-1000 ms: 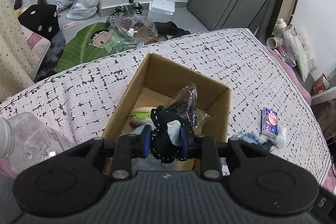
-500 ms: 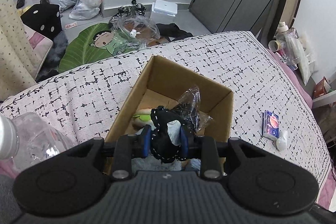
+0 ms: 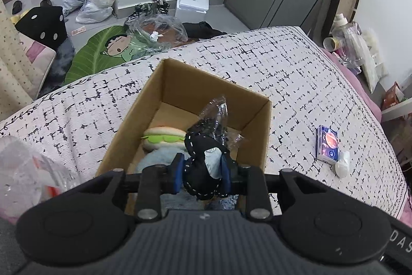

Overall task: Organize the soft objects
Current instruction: 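Open the right gripper to drop the denim plush while the left releases the eye mask, then move both grippers toward the blue card box and white wrapped pack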

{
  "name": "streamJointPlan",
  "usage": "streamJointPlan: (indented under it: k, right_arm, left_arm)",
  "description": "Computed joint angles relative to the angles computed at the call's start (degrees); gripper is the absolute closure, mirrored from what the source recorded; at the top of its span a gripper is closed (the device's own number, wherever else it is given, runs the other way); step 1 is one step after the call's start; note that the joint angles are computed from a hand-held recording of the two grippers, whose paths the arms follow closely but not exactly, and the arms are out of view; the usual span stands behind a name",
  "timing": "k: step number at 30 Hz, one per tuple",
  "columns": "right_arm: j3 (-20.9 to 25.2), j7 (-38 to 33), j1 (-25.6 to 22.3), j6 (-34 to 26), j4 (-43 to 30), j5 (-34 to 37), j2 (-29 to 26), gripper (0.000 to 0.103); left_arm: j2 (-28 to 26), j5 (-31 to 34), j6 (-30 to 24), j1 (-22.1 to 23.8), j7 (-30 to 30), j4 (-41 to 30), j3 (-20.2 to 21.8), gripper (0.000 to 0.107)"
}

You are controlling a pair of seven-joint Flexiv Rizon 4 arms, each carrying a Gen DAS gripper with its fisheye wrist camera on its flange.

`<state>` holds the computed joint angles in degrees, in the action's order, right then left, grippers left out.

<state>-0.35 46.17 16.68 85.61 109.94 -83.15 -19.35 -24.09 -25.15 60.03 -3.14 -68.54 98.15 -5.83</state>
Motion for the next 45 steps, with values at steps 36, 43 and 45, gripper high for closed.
streamJointPlan:
  k: [36, 43, 45]
  right_arm:
    - [3.66, -2.23, -6.7, -9.37, 10.4, 0.42, 11.68, 0.025]
    - [3.61, -0.09, -9.04, -8.21, 11.96, -1.31, 12.77, 0.025]
    - [3.55, 0.14, -9.66, -7.73, 12.23, -1.67, 12.88, 0.025]
  left_arm:
    - [2.96, 1.51, 2.46, -3.32, -0.65, 1.56, -0.7, 0.041]
    - [2.22, 3.26, 1.96, -4.5, -1.82, 0.44, -0.54, 0.041]
    - [2.02, 3.67, 2.09, -4.87, -1.99, 0.15, -0.63, 0.041]
